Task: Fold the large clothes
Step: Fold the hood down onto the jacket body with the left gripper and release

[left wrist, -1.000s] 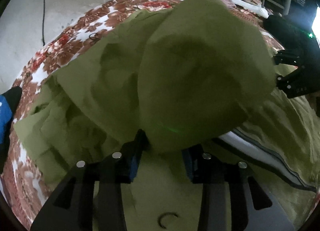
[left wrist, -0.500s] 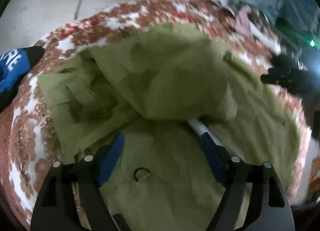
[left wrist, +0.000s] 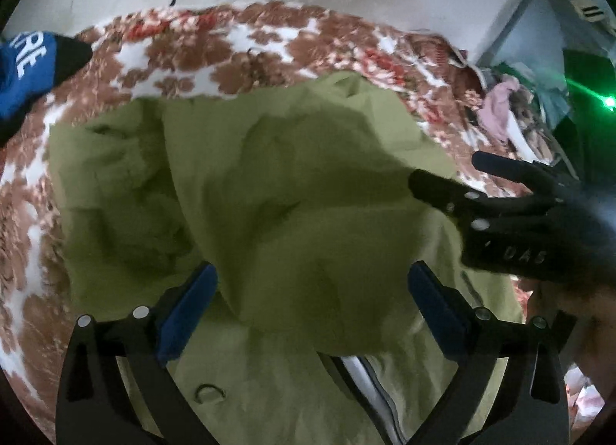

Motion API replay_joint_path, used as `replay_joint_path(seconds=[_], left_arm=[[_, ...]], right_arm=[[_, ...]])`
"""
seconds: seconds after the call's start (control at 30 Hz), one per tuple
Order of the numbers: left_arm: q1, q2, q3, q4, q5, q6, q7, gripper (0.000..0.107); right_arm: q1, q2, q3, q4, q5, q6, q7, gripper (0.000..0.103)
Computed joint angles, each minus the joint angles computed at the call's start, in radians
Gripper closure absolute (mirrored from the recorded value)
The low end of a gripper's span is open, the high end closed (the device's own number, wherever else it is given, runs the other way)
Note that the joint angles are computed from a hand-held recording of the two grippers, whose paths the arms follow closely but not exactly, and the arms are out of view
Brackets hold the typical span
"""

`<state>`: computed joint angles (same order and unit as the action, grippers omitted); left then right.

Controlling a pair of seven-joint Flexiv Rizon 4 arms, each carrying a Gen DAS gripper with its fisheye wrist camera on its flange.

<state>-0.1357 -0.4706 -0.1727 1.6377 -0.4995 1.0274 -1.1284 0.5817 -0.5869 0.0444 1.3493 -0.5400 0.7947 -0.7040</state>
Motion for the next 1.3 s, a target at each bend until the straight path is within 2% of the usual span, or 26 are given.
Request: replay_joint_path(seconds=[0.13,0.33,0.47,0.83,0.97,1.1,1.13,1.3], left_arm=[[0.002,-0.040,-0.006,0.007,0.002,0.016,-0.006,0.009],[0.002,-0.079,0.022,0.012,0.068,-0.025,0.009,0.009],[0.015,-0.091,0.014,0.026,0.060,-0.028,0.009,0.008],[-0.004,-0.114,0.035,0.012,0.135,-0.020,0.034,0.008],[-0.010,-0.075,0.038,0.021,0.162,-0.006,0.047,0.009],[-0.018,-0.023,0.048,0.035,0.183,0.003,0.057,0.009],[-0.019,-0.009,0.050,0.038,0.188,0.003,0.059,0.009],[0.008,0.026,-0.009,0.073,0.082,0.049,0.122,0.009]], right_arm=[[-0.033,-0.049,0.025,-0.010,0.082,0.035,-0.007,0.005],[-0.049,-0.097,0.032,0.013,0.130,0.056,-0.044,0.005],[-0.059,-0.108,0.039,0.041,0.168,0.099,-0.044,0.005],[-0.044,-0.134,0.014,0.087,0.148,0.169,-0.052,0.005],[-0.045,-0.093,0.017,0.106,0.156,0.173,-0.024,0.005],[-0.027,-0.004,-0.011,0.194,0.102,0.213,0.038,0.005],[-0.031,0.018,0.002,0.203,0.104,0.191,0.039,0.005],[-0.022,0.091,-0.014,0.281,0.018,0.190,0.117,0.005]])
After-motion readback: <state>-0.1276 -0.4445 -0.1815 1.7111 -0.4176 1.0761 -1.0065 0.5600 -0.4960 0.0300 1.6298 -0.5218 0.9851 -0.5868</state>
